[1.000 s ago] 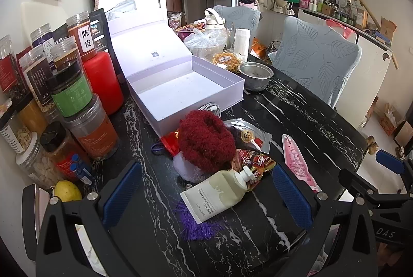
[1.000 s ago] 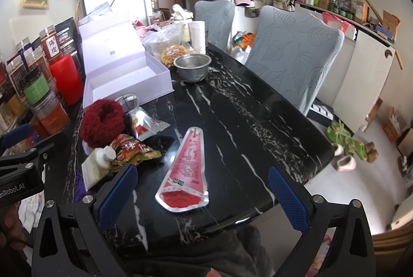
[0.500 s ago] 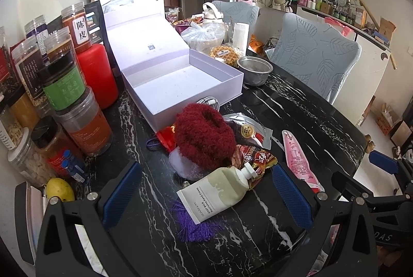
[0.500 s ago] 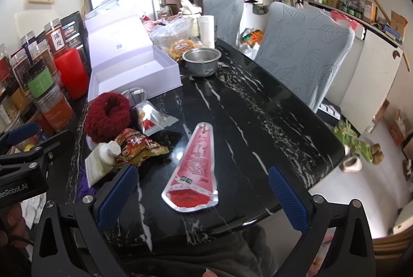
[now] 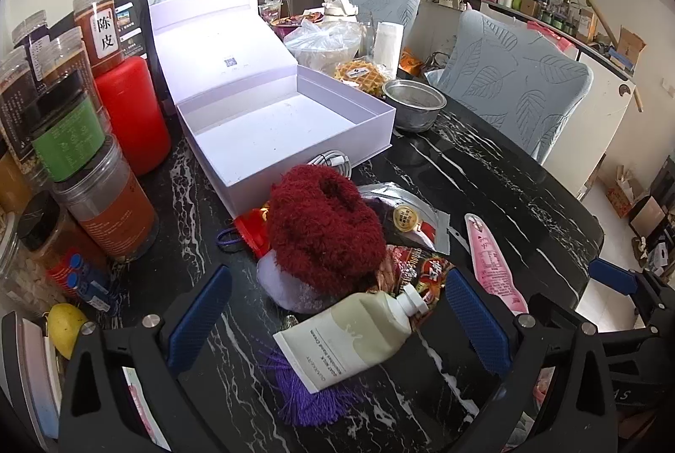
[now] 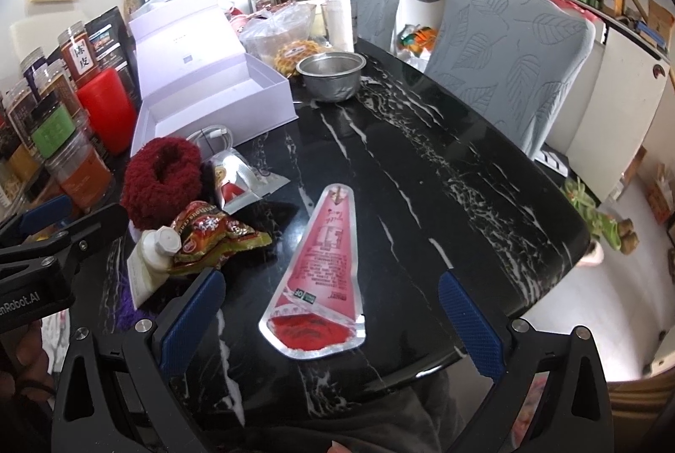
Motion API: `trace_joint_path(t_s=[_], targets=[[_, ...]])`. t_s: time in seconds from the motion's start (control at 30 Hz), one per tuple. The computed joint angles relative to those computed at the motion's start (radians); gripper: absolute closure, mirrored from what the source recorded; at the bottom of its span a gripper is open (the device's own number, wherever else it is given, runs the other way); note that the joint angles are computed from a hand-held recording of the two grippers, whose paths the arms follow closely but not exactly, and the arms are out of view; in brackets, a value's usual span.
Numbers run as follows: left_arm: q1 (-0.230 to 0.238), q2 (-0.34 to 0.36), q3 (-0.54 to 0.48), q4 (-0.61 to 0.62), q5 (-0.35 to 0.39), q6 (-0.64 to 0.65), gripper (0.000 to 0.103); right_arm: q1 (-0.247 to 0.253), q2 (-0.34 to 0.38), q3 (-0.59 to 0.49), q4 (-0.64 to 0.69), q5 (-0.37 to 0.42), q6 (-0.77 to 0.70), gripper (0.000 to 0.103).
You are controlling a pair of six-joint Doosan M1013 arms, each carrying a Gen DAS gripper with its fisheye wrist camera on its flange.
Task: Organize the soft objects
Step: 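Reach the left tool to the red fuzzy scrunchie while the right tool approaches the pink pouch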
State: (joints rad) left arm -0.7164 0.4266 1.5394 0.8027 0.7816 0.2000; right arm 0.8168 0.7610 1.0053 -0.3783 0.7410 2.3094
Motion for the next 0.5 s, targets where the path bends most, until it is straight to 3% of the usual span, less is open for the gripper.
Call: trace_joint_path(t_s=[0.5], targets=[[0.046,0.056,-0.057,-0.108,-0.004,0.137,0.000,-0.021,0.052,-0.058,0.095,0.020,-0.068,0.000]])
